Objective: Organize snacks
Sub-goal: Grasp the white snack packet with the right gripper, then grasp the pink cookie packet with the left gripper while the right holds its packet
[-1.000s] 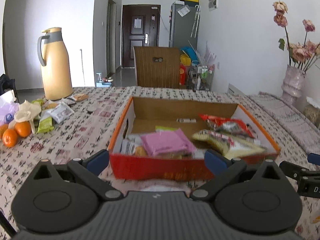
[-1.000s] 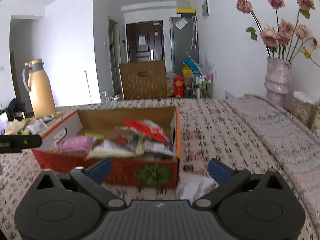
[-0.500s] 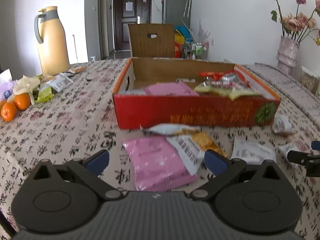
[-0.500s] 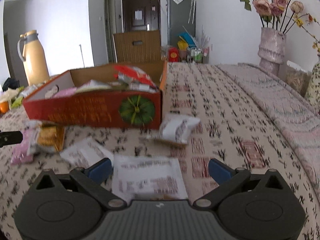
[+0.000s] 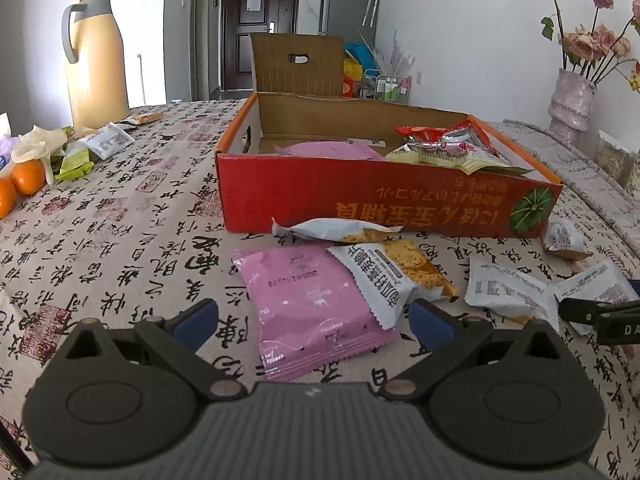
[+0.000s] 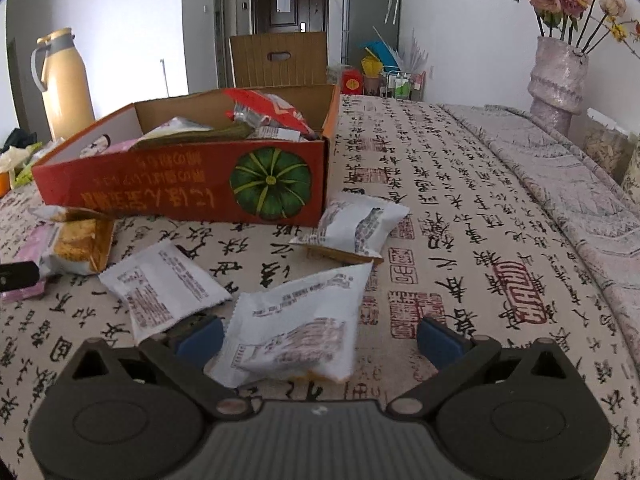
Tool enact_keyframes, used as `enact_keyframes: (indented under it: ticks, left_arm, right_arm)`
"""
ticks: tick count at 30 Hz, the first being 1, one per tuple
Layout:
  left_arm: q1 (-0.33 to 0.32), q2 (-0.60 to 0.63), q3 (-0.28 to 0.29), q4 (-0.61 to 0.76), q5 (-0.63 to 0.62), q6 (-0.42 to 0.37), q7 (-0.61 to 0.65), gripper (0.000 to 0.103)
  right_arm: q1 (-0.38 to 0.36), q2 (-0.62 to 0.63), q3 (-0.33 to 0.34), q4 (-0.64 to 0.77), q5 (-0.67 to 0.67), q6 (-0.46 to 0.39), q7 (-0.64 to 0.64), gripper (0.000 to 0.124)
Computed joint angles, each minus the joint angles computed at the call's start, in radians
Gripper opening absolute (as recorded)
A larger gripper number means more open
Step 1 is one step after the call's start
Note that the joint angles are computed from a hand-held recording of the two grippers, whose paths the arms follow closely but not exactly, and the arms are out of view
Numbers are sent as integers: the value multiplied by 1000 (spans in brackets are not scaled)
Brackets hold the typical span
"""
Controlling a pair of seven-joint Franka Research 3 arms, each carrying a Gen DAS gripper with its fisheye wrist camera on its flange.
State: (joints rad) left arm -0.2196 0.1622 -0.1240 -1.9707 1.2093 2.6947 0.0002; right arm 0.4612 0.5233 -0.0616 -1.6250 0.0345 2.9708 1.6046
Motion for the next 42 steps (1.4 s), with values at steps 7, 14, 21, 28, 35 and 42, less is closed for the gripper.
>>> enact_keyframes:
  ticks: [7, 14, 21, 28, 35, 42]
  left_arm:
    - [4, 0, 3, -4, -5, 15, -11, 103]
    - [5, 0, 3, -6, -10, 20, -13, 103]
    - [4, 1, 3, -4, -12, 14, -13, 103]
    - [-4, -3, -3, 7, -47, -46, 14, 103]
    - [-11, 9, -13, 56, -137, -178, 66, 103]
    - [-21, 66, -9, 140, -234, -239, 143, 103]
  right_arm:
    - [8, -9, -5, -25, -1, 37, 9, 91]
    - [-7, -48, 23, -94, 39, 110, -21, 31]
    - [68, -73, -42, -169, 74, 227, -13, 16]
    - [43, -97, 6, -214, 162, 297, -67, 16]
    - [-18, -103, 81, -227, 224, 324, -127, 16]
    - [-52, -92, 124, -221, 260, 326, -156, 16]
